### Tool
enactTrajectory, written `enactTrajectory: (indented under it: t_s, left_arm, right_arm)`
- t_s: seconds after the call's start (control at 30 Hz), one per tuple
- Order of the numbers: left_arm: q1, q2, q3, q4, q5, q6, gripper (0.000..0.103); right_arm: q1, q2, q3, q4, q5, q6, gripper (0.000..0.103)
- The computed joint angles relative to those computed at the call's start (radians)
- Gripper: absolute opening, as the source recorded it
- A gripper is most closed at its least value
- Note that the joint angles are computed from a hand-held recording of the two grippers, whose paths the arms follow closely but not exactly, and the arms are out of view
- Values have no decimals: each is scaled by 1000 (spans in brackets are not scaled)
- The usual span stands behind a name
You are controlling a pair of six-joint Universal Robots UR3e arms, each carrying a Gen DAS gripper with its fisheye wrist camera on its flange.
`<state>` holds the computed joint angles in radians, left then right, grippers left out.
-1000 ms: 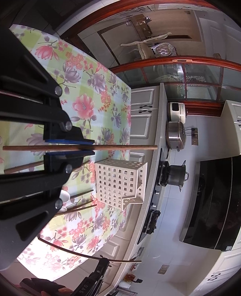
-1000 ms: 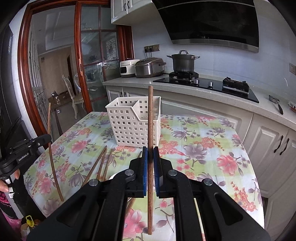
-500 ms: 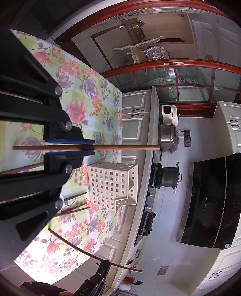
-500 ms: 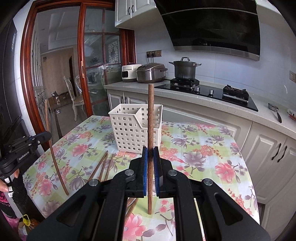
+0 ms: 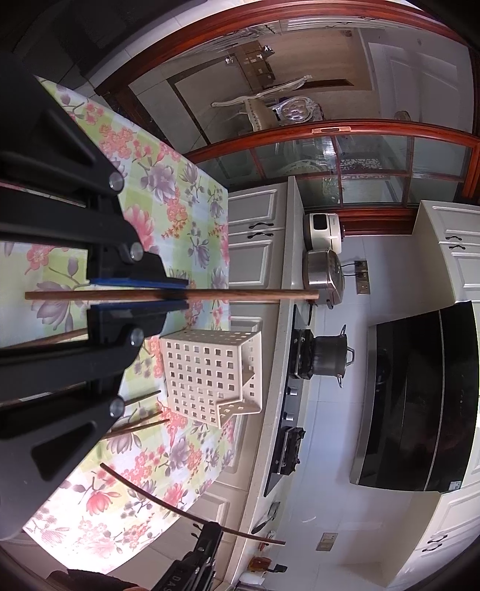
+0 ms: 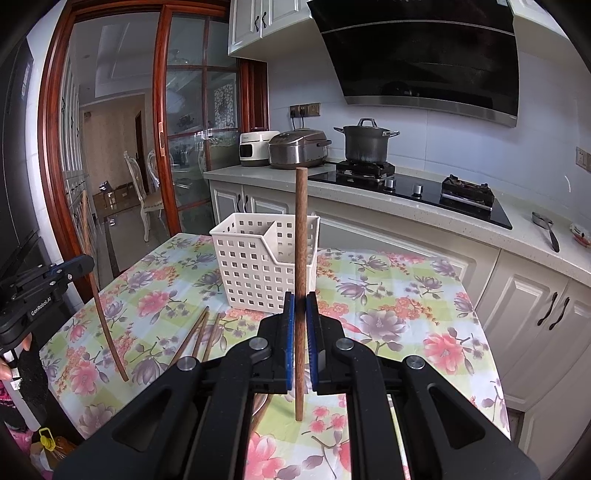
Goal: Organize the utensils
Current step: 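Lift the held chopstick upright with the left tool while the right tool lifts its chopstick toward the caddy, then lower the left tool's chopstick into the white caddy and open it while the right tool releases its chopstick there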
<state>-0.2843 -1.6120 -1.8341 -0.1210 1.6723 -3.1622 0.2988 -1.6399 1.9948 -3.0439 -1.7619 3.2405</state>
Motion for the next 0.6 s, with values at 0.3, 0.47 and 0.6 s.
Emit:
enactTrajectory:
  t_s: [0.3, 0.47, 0.6]
  left_arm:
    - [54, -41, 181, -94, -110, 4, 6]
    - [69, -125, 379, -196, -157, 8, 6]
    - [63, -244, 628, -316, -158, -2, 6]
  right_arm:
    - [-50, 45, -150, 63, 46, -9, 9]
    - [-86, 94, -280, 121, 91, -5, 9]
    - [-101, 163, -431, 192, 109, -2, 9]
